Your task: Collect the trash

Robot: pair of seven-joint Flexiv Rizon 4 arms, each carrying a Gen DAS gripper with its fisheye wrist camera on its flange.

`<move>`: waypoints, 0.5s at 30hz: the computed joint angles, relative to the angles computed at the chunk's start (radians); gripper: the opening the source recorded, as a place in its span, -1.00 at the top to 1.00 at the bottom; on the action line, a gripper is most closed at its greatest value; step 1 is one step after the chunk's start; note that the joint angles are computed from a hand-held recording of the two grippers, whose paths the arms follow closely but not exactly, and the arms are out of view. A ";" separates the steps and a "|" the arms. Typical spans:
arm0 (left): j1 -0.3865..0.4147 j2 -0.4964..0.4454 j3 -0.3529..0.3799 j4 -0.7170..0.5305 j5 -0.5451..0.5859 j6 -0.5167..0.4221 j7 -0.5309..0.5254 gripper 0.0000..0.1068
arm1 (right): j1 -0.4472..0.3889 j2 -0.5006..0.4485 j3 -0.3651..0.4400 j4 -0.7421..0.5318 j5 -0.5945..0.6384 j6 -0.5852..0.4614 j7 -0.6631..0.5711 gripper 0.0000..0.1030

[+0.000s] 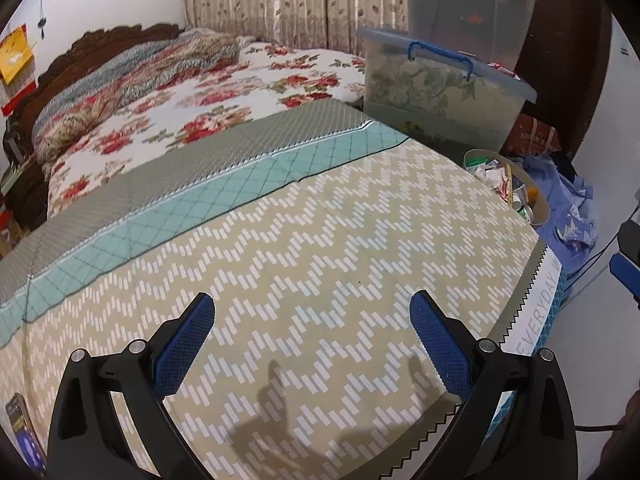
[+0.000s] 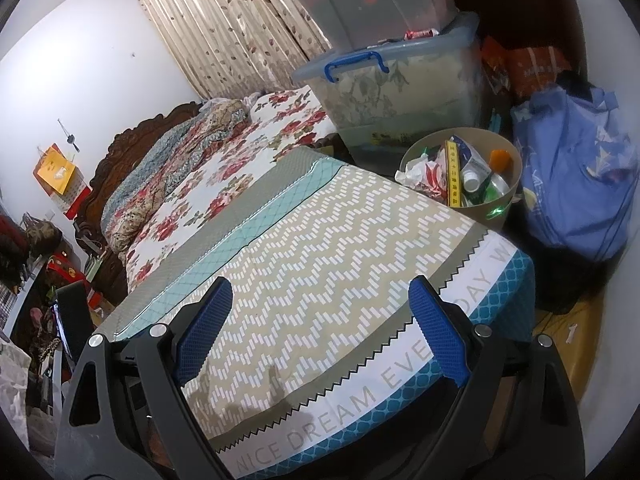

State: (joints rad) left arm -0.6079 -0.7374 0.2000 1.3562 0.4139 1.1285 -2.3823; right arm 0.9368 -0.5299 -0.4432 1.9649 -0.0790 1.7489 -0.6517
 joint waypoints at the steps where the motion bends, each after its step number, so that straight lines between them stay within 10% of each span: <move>1: -0.007 -0.001 0.008 -0.003 0.010 0.005 -0.006 -0.77 | 0.013 -0.001 -0.015 0.004 0.002 0.003 0.000 -0.73; 15: -0.002 0.004 -0.005 -0.010 0.030 0.012 0.013 -0.77 | 0.038 0.001 -0.042 0.013 0.037 0.019 -0.024 -0.73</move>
